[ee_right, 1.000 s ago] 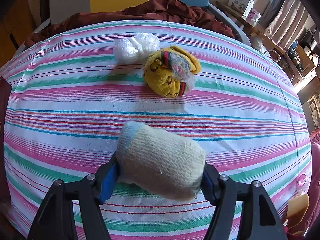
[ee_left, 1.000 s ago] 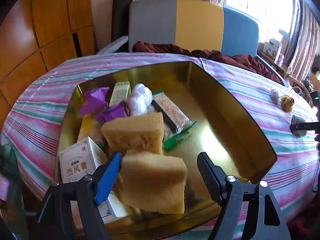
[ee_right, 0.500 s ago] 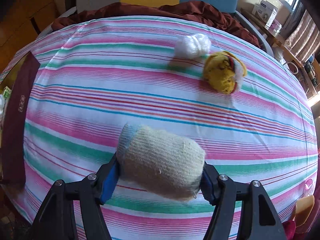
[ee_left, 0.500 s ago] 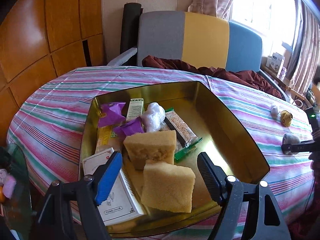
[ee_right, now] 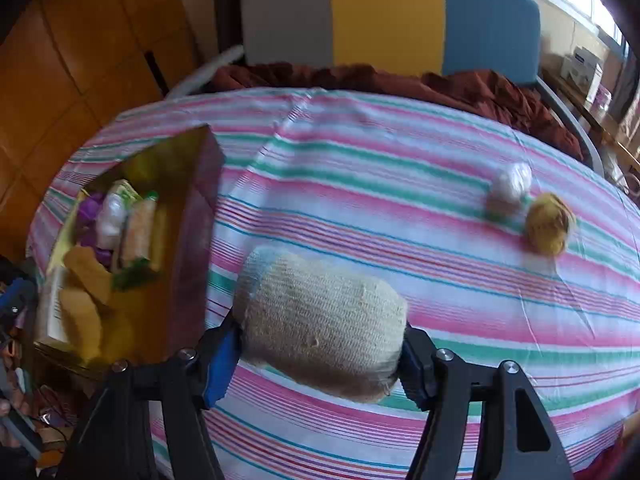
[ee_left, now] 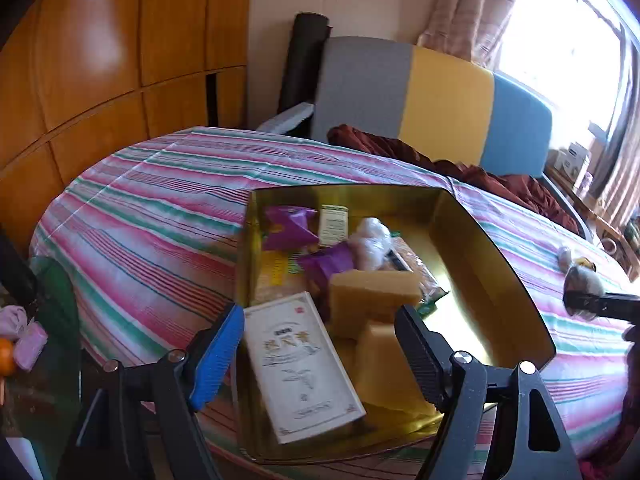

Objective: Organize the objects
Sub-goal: 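Carry the knit sock into the gold tray and open the right gripper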

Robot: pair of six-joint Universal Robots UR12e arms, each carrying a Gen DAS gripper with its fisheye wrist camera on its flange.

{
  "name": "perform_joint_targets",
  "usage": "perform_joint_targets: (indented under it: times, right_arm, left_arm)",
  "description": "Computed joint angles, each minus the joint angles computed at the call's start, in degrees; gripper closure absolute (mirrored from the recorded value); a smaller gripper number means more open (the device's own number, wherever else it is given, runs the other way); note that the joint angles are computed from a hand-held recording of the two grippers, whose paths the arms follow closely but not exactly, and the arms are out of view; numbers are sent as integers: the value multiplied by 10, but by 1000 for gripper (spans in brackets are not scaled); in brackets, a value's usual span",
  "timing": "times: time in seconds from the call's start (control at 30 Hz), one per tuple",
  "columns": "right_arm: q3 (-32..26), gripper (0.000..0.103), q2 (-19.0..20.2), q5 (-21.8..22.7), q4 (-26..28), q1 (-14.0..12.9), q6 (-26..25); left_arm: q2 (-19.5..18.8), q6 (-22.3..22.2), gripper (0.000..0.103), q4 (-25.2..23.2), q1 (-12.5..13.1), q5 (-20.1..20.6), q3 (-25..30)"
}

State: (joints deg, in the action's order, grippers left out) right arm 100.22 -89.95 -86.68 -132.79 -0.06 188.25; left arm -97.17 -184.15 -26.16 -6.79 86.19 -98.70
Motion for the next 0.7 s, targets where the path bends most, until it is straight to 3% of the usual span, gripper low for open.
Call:
perform_joint_targets:
  times: [0.13, 0.23, 0.33, 0.7]
  right_arm:
    - [-27, 35, 15, 45, -35, 34, -49]
    - [-47, 35, 34, 65, -29, 60, -94]
    - [-62, 35, 53, 57, -9, 83, -125]
    - [-83, 31, 91, 49, 79, 101, -150]
  left_arm:
    - [5, -19, 25, 10, 12, 5, -5]
    - [7, -34, 24, 14, 20, 6, -7]
    - [8, -40, 24, 17, 26, 12, -9]
    - [7, -41, 24, 13, 32, 8, -12]
